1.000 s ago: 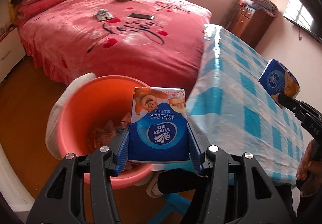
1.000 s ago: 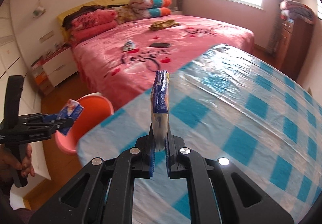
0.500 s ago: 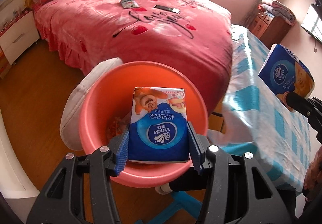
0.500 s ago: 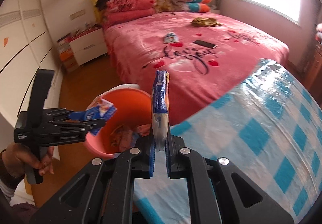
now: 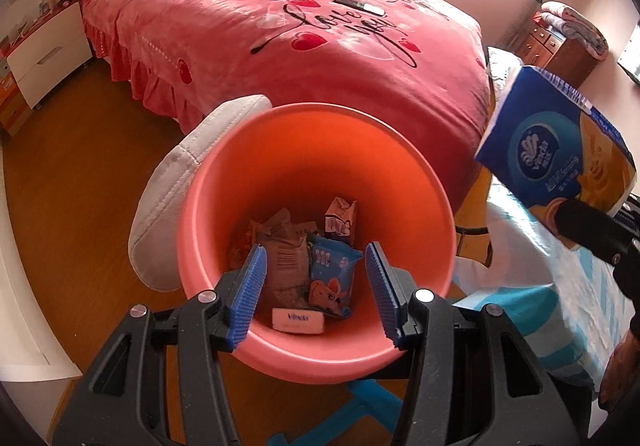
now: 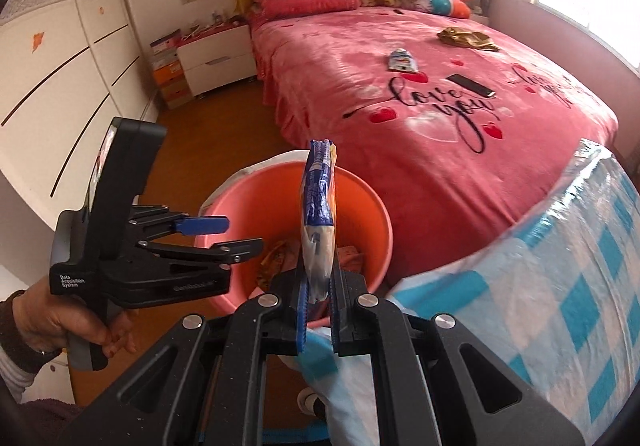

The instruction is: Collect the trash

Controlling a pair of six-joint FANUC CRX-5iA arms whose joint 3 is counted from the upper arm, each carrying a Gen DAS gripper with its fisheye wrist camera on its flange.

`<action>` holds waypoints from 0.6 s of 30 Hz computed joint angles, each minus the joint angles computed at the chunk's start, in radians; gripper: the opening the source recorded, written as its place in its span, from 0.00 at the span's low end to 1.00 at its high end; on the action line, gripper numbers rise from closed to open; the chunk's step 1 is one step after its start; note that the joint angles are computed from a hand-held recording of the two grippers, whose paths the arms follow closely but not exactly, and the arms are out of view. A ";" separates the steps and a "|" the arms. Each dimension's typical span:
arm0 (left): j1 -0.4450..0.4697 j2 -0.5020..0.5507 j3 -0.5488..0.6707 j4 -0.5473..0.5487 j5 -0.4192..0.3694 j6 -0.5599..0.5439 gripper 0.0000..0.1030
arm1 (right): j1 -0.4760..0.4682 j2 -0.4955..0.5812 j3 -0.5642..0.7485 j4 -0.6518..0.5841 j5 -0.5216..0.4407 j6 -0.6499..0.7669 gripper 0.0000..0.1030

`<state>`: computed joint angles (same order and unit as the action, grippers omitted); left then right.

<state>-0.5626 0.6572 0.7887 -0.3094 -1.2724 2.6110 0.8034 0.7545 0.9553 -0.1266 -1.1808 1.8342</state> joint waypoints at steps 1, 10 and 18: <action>0.001 0.003 0.002 0.001 -0.005 0.001 0.51 | 0.002 0.013 0.019 -0.005 -0.015 -0.002 0.10; 0.006 0.025 0.024 0.004 -0.048 0.001 0.60 | 0.002 -0.041 -0.100 0.026 0.091 -0.038 0.64; -0.002 0.049 0.072 -0.009 -0.075 -0.012 0.72 | 0.000 -0.120 -0.253 0.124 0.220 -0.106 0.79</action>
<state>-0.5647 0.7066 0.8606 -0.3180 -1.3479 2.5990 0.8038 0.6345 0.7021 -0.0029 -0.9603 1.7278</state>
